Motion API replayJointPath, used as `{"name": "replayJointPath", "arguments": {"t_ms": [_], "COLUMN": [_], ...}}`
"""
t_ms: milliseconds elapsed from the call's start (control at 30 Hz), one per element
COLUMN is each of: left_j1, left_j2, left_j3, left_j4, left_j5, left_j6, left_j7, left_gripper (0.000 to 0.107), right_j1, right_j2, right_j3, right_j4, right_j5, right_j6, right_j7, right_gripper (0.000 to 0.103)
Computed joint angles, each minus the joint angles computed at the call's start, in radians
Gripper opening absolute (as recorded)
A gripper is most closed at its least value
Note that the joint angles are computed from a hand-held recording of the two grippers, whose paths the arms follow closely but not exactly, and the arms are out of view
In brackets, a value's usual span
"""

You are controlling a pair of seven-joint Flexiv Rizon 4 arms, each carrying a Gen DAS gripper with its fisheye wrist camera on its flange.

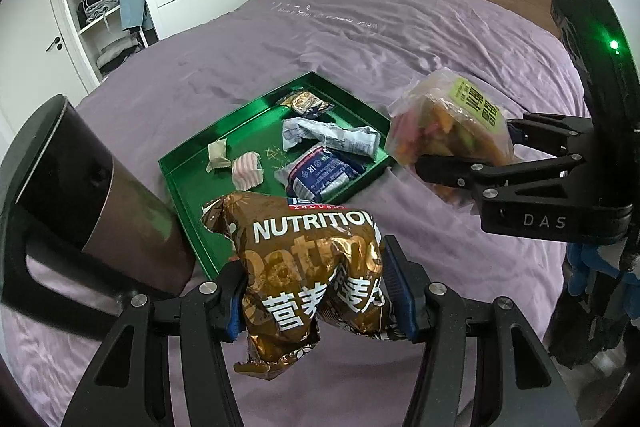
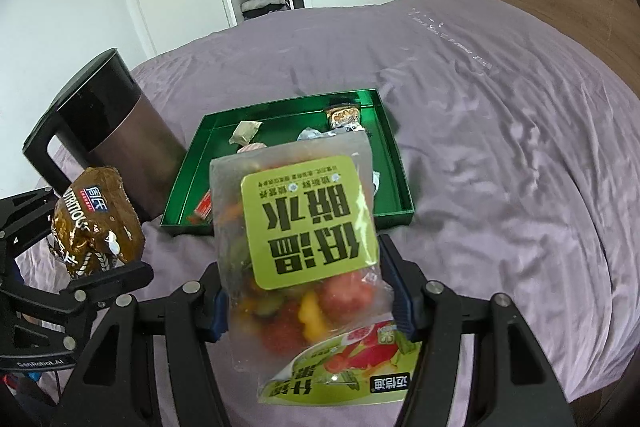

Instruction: Organize snacks

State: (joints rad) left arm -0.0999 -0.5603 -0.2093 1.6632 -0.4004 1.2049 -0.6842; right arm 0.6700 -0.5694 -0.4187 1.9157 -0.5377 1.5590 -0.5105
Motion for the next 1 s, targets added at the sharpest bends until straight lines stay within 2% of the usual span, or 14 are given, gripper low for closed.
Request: {"name": "replayJointPath", "arguments": {"t_ms": [333, 667, 833, 1000], "left_j1": [-0.051, -0.094, -0.118, -0.151], "left_j2": [-0.109, -0.277, -0.372, -0.481], "left_j3": [0.056, 0.123, 0.175, 0.254], "left_j4": [-0.153, -0.413, -0.568, -0.739], "left_j5": [0.072, 0.153, 0.195, 0.263], "left_j6": [-0.023, -0.067, -0.104, -0.123], "left_j7": [-0.104, -0.283, -0.4, -0.563], "left_gripper": [0.052, 0.052, 0.052, 0.052], "right_j1": [-0.113, -0.202, -0.251, -0.305], "right_j2": [-0.078, -0.184, -0.256, -0.353], "right_j3": [0.097, 0.157, 0.201, 0.273], "right_j4": [-0.126, -0.311, -0.438, -0.604], "right_j5": [0.025, 0.033, 0.041, 0.061], "right_j6": [-0.035, -0.1, -0.139, -0.196], "right_j7": [-0.06, -0.119, -0.165, -0.249], "right_gripper": [0.039, 0.039, 0.039, 0.039]}}
